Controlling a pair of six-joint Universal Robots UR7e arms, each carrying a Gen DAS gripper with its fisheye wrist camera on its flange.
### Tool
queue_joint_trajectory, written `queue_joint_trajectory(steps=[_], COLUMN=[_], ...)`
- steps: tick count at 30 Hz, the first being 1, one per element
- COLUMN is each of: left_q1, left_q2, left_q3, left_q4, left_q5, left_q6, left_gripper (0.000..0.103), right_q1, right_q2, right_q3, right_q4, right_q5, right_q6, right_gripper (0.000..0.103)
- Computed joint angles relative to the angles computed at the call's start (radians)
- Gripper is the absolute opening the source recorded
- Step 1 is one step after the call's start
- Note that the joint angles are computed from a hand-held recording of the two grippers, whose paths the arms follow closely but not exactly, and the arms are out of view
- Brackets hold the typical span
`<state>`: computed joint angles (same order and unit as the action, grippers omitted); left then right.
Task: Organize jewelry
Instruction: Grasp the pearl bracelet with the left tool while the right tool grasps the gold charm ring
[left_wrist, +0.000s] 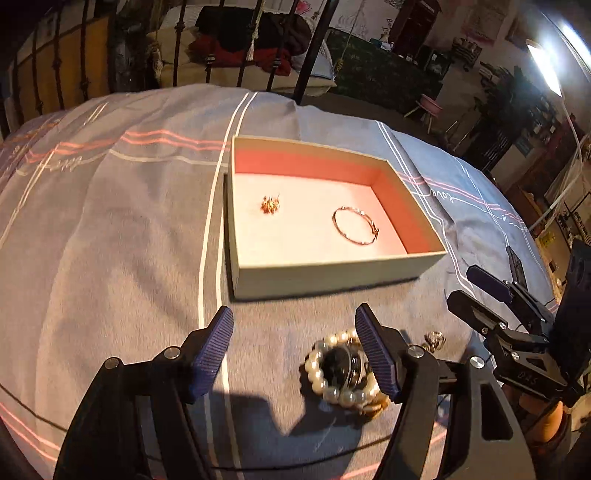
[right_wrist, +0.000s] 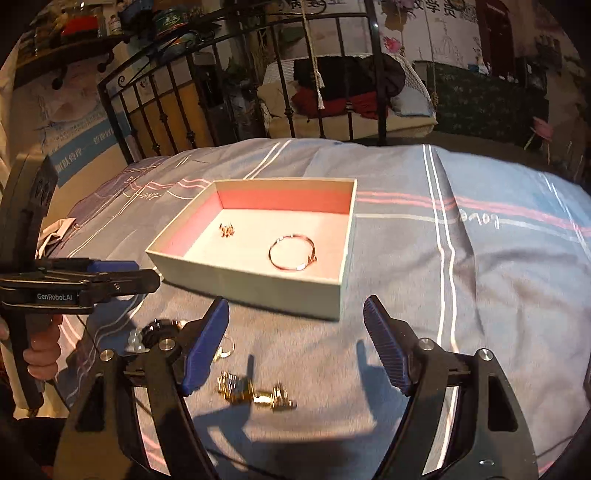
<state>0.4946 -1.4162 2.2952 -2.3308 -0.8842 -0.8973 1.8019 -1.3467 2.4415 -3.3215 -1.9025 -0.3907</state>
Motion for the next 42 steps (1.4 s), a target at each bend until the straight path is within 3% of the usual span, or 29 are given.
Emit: queue_joint_trajectory(steps=[4,7,14,24,27,28,30,31,32,33,40,42], left_q1=[-0.039,-0.048,0.004,-0.019,-0.008,-0.007,-0.015,-0.018,-0.02,-0.026,-0.023,-0.028], left_q2=[-0.045,-0.049,-0.01,0.141,0.178,0.186,0.202,0.205,0.206,0.211,0.137,0.11], left_q3=[0.068,0.07,0.043,-0.063,-0.1,-0.104,-0.102,-0.095,-0.09,-0.087,-0.017,-0.005], left_q4=[-0.006,0.012,-0.007,0.199,0.234,0.234,0.209,0.179,0.148,0.138,-0.001,0.001], left_q5=[-0.016,-0.007,-0.072,-0.006,0.015,0.024,0.045,0.043,0.031,0.038,0.043,0.055], left_q6=[-0.111,-0.112,-0.04,0.163,0.173,0.166,0.189,0.209,0.231,0.232,0.164,0.147], left_gripper=[0.067,0.065,0.06,0.061,0.062,0.061,0.045,0.036,0.018,0.01,0.009,0.009], right_q1=[-0.04,-0.034,-0.021,-0.009,-0.012,-0.013,-0.017,-0.017,-0.018,-0.017,-0.014,-0.014], right_q2=[-0.022,-0.014,-0.001,0.011,0.012,0.011,0.007,0.006,0.006,0.006,0.003,0.004], right_q3=[0.069,0.088,0.084,0.076,0.079,0.08,0.083,0.084,0.084,0.083,0.068,0.055], right_q4=[-0.029,-0.062,-0.067,-0.062,-0.066,-0.068,-0.069,-0.07,-0.07,-0.067,-0.019,0.015], right_q5=[0.023,0.016,-0.006,-0.023,-0.018,-0.016,-0.01,-0.01,-0.011,-0.012,-0.013,-0.002], right_q6=[0.026,0.011,-0.001,-0.006,-0.008,-0.007,-0.005,-0.004,-0.005,-0.004,-0.026,-0.039], right_gripper=[0.075,0.075,0.075,0.077,0.078,0.078,0.078,0.078,0.078,0.078,0.078,0.072])
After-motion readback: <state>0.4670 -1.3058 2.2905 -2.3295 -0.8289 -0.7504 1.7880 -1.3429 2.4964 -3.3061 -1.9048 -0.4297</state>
